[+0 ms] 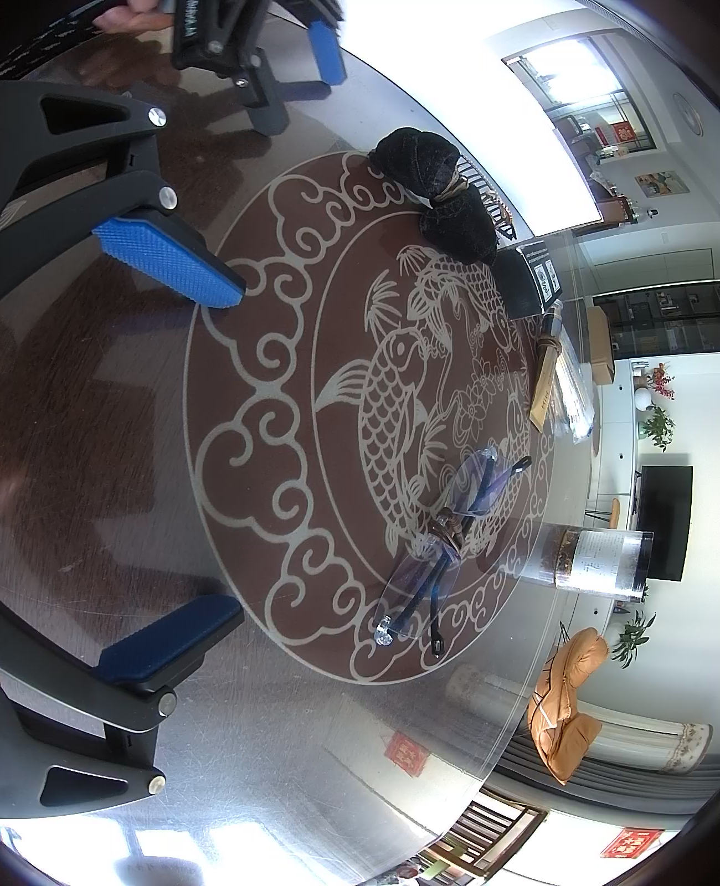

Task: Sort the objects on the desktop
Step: 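Move the left gripper toward the black fuzzy pouch on the table, then grasp the black fuzzy pouch with the left gripper while the right gripper approaches the blue glasses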

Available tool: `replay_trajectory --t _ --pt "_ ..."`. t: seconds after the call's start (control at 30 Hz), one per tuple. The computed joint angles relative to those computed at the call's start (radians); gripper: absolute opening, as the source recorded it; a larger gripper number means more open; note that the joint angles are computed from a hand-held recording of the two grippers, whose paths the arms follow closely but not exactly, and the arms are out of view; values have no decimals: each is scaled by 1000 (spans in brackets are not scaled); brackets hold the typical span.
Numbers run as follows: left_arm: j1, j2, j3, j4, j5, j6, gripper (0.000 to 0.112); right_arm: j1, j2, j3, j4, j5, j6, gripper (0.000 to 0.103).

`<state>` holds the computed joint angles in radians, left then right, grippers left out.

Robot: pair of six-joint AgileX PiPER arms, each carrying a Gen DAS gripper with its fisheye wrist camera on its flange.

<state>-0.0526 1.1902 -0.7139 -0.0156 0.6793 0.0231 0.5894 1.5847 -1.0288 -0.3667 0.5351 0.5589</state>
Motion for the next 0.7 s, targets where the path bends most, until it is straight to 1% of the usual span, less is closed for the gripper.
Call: replay_trajectory --t 0.1,0.2,0.27,0.4,0.47,0.53,0.57,0.6,0.63,0.67,0.7 --pt "34 86 -86 -71 48 151 103 0 0 0 1 0 -1 103" --pt "26 192 -197 -79 94 188 103 0 -1 0 1 0 -1 103" --pt "7 261 -273 -63 121 162 103 -1 -1 0 1 0 -1 103" --pt "-40 359 -391 -23 156 76 103 -1 -1 1 1 0 -1 103" --pt "-54 385 -425 -5 165 29 103 -1 -1 0 1 0 -1 103" --pt "-62 394 -436 13 156 -9 103 -1 0 0 1 0 -1 103" --pt "-61 384 -417 26 132 -32 98 -1 0 0 1 0 -1 103" --pt "-59 359 -393 38 102 -60 75 -2 1 -1 1 -1 -2 103" --pt "-56 333 -369 53 76 -90 60 -2 1 -1 1 -1 -2 103" --pt "-48 315 -358 64 73 -113 41 -2 1 -1 1 -1 -2 103" --pt "-31 299 -348 53 79 -115 37 -2 2 -1 1 -1 -2 103"
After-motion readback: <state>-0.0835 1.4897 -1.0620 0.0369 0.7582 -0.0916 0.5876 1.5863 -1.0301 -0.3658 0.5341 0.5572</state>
